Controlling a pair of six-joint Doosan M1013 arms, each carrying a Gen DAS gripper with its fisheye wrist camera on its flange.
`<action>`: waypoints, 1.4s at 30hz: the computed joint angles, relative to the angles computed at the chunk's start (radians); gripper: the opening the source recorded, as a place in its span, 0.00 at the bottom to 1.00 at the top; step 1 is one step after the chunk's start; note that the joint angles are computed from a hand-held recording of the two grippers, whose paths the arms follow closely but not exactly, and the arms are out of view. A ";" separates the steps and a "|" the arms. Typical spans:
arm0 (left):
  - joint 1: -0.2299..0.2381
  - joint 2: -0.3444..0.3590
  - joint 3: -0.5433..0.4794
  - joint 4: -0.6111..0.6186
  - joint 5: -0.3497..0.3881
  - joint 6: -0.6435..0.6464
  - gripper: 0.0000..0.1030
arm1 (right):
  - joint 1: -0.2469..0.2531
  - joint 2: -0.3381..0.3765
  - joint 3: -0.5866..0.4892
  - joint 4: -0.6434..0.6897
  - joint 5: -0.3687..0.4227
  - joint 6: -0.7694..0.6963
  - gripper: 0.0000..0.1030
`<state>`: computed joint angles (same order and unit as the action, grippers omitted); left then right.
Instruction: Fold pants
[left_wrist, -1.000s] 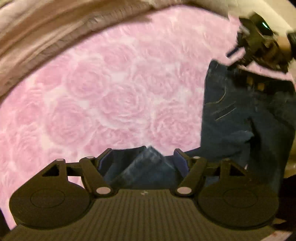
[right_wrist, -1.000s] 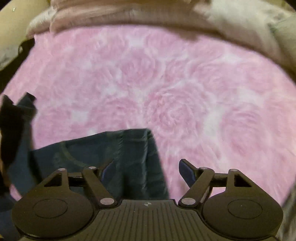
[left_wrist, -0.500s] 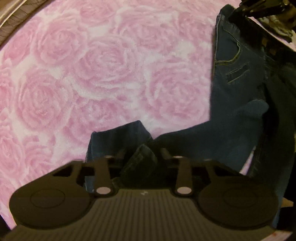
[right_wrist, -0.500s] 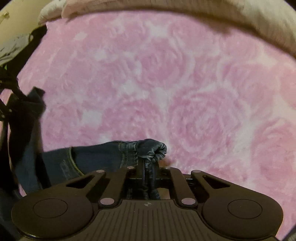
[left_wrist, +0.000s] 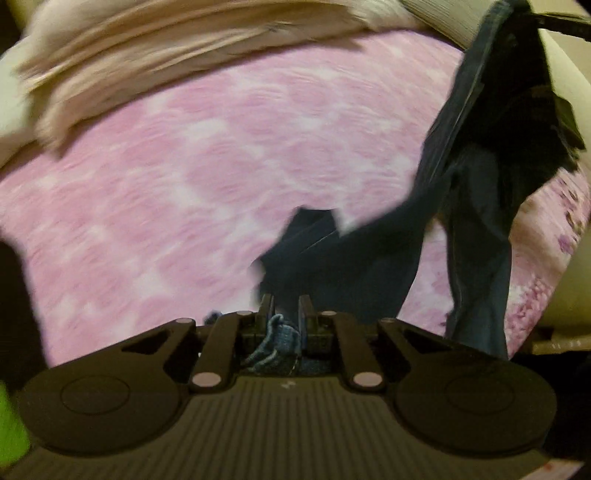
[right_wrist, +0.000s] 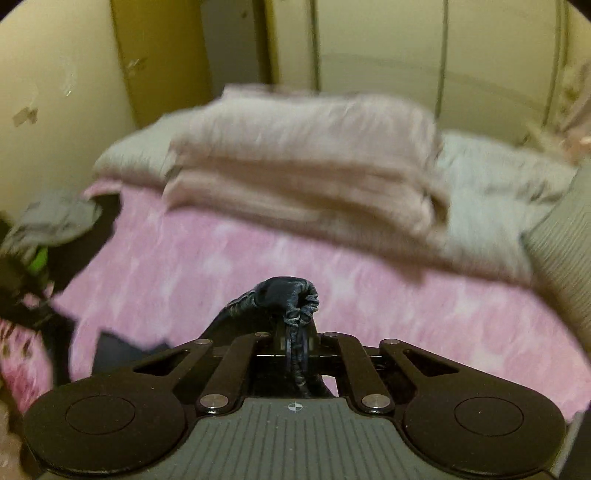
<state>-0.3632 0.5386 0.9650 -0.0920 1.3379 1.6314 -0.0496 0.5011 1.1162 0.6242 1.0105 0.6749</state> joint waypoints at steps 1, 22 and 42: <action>0.009 -0.016 0.018 0.013 0.010 -0.021 0.10 | 0.006 -0.006 0.000 -0.014 -0.029 0.022 0.01; 0.013 0.312 -0.244 -0.263 0.012 0.473 0.47 | -0.042 0.056 0.026 -0.285 -0.114 0.340 0.01; -0.092 0.053 -0.004 0.427 -0.211 0.053 0.31 | -0.044 0.277 -0.398 -0.213 0.084 0.634 0.25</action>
<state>-0.4556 0.5917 0.9608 0.3352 1.1271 1.6846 -0.0935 0.7783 0.7179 0.4116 1.0945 1.3089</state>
